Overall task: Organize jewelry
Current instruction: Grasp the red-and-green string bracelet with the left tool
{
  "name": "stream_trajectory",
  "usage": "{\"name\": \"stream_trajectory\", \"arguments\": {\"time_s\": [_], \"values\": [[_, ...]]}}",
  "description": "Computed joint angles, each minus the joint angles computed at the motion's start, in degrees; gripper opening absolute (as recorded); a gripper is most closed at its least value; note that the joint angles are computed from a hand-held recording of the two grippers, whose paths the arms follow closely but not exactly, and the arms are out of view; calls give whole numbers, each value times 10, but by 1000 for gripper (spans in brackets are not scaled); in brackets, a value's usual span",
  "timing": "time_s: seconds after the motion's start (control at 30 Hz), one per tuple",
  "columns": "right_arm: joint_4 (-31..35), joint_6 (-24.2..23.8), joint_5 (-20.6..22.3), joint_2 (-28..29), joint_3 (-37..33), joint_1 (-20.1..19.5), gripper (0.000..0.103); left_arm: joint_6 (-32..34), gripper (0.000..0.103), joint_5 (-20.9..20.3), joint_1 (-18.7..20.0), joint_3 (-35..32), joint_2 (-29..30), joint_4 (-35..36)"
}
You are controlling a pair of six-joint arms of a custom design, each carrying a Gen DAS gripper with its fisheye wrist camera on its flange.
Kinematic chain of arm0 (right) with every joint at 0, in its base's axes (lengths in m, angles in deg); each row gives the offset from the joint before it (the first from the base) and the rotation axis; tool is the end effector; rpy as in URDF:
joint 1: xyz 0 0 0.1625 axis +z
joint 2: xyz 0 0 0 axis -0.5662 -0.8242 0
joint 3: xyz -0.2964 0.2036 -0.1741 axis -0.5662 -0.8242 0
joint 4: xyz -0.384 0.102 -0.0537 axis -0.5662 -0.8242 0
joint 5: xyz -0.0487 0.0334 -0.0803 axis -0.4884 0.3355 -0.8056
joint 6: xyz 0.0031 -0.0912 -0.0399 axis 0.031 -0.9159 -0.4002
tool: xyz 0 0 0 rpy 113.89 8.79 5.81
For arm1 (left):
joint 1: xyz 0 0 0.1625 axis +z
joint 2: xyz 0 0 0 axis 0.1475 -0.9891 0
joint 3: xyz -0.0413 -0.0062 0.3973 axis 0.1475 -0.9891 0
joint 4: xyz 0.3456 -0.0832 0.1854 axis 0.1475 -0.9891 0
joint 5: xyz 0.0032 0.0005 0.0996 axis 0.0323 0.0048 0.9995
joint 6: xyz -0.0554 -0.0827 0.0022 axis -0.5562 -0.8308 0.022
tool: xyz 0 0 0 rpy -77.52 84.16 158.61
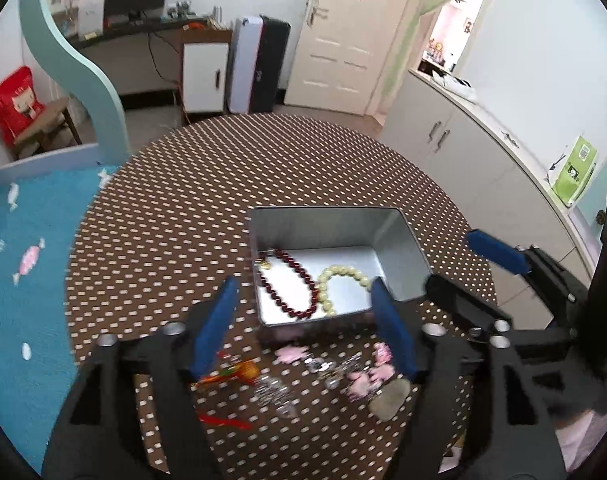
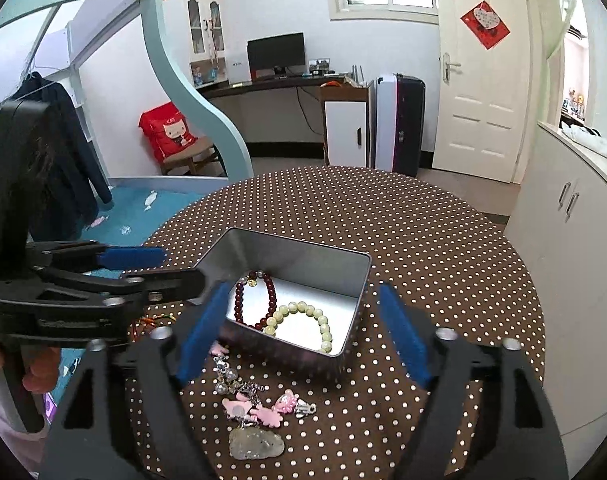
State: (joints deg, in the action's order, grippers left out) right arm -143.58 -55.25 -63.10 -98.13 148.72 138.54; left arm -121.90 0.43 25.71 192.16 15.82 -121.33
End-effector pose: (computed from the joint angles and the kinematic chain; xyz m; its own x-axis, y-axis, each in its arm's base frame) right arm 0.2140 -0.4160 0.2088 -0.6742 -0.5003 0.5432 -0.7299 0.5635 -0.3869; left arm -0.2621 -0.4288 0.1579 -0.8345 0.0840 -0.5445 0.4099 0.7551 -0.5117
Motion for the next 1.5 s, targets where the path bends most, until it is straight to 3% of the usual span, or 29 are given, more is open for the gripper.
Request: {"name": "stream_trajectory", "arguments": {"time_s": [0.2,0.43,0.6,0.77,1.0,1.13,1.17,1.4,1.5], "values": [[-20,-7,-15,-9,19,5,94,-71,86,42,-24,49,-67,72],[-5,-4,-16,-8,32,9,95,-129,87,47,-21,81,-117,159],[15,-4,-21,2,35,11,95,-110,85,29,1,109,-122,134],[30,4,-31,20,35,16,95,-57,63,14,30,123,-96,60],[45,2,-28,38,31,20,95,-24,11,16,48,138,-82,-11],[62,-21,-1,44,31,21,95,-34,5,21,41,161,-105,-60],[63,-25,2,48,30,22,94,-31,5,22,37,166,-111,-66],[94,-30,4,92,4,29,49,-59,4,36,2,193,-160,-51],[100,-16,-6,109,-8,31,34,-79,4,37,-11,204,-175,-31]]}}
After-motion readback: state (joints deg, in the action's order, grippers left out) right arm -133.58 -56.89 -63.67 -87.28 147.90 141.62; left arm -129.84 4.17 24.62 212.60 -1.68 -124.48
